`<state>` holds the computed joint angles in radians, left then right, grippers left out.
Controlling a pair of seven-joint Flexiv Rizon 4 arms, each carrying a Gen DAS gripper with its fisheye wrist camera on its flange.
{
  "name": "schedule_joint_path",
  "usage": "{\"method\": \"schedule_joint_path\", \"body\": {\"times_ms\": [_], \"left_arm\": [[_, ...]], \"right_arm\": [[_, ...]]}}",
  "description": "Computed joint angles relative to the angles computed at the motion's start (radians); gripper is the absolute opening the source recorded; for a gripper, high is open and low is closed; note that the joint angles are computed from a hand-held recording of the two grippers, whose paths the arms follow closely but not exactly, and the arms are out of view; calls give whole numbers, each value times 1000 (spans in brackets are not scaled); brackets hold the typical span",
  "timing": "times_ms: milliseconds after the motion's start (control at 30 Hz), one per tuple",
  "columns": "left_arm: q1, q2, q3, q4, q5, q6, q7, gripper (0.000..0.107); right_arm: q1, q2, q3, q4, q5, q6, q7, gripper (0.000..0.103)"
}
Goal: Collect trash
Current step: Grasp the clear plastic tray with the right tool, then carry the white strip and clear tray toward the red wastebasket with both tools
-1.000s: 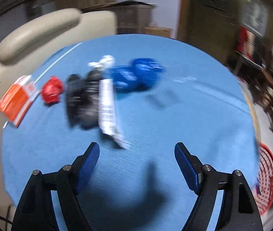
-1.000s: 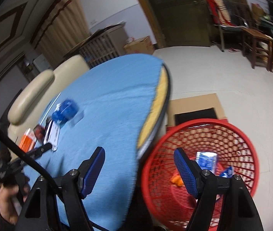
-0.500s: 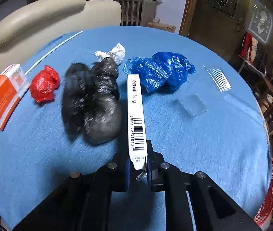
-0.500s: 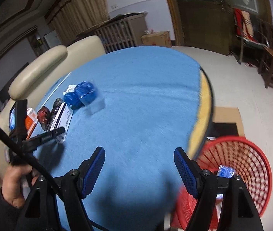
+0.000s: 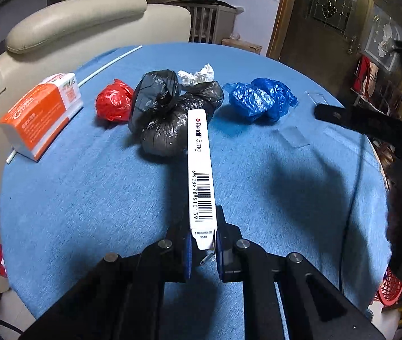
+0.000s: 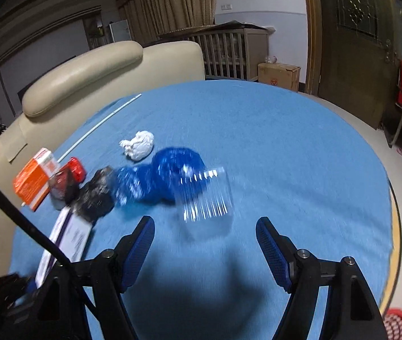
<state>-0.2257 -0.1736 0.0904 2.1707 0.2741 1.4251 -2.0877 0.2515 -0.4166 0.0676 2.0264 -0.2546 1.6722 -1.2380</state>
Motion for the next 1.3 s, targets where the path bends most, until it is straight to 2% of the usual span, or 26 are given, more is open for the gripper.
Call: {"method": "schedule_joint_path", "body": {"times_ms": [100, 133, 167, 200, 267, 433, 500, 667, 767, 1033, 1300], "left_arm": [[11, -2, -10, 8, -21, 5, 15, 14], [7, 0, -5, 9, -17, 4, 9, 14], [2, 9, 1, 16, -9, 4, 3, 14], [-1, 17, 5, 18, 1, 2, -5, 14], [-8, 35, 14, 23, 33, -4, -36, 14], [1, 76, -11, 25, 75, -24, -83, 14], [2, 89, -26, 21, 93, -32, -98, 14], [-1, 120, -67, 1, 145, -80, -147, 14], [-7, 143, -90, -12, 190, -125, -190, 14], [-5, 191, -146, -36, 260, -212, -247, 14], [-13, 200, -184, -68, 295, -259, -257, 14]], "right_arm": [[9, -50, -7, -63, -49, -44, 24, 77], [-15, -70, 33, -96, -20, -79, -19, 76], [-33, -79, 58, -109, -13, -93, -28, 55], [-58, -91, 90, -126, 2, -112, -36, 46], [-111, -94, 156, -137, 47, -123, -55, 46], [-159, -31, 208, -58, 106, -59, -90, 46], [-208, -3, 258, -21, 136, -31, -105, 47], [-381, 52, 429, 71, 197, 29, -140, 47], [-523, 73, 563, 125, 203, 64, -144, 47], [-833, 105, 814, 258, 103, 170, -69, 47], [-1065, 102, 937, 340, -73, 264, 51, 47]]}}
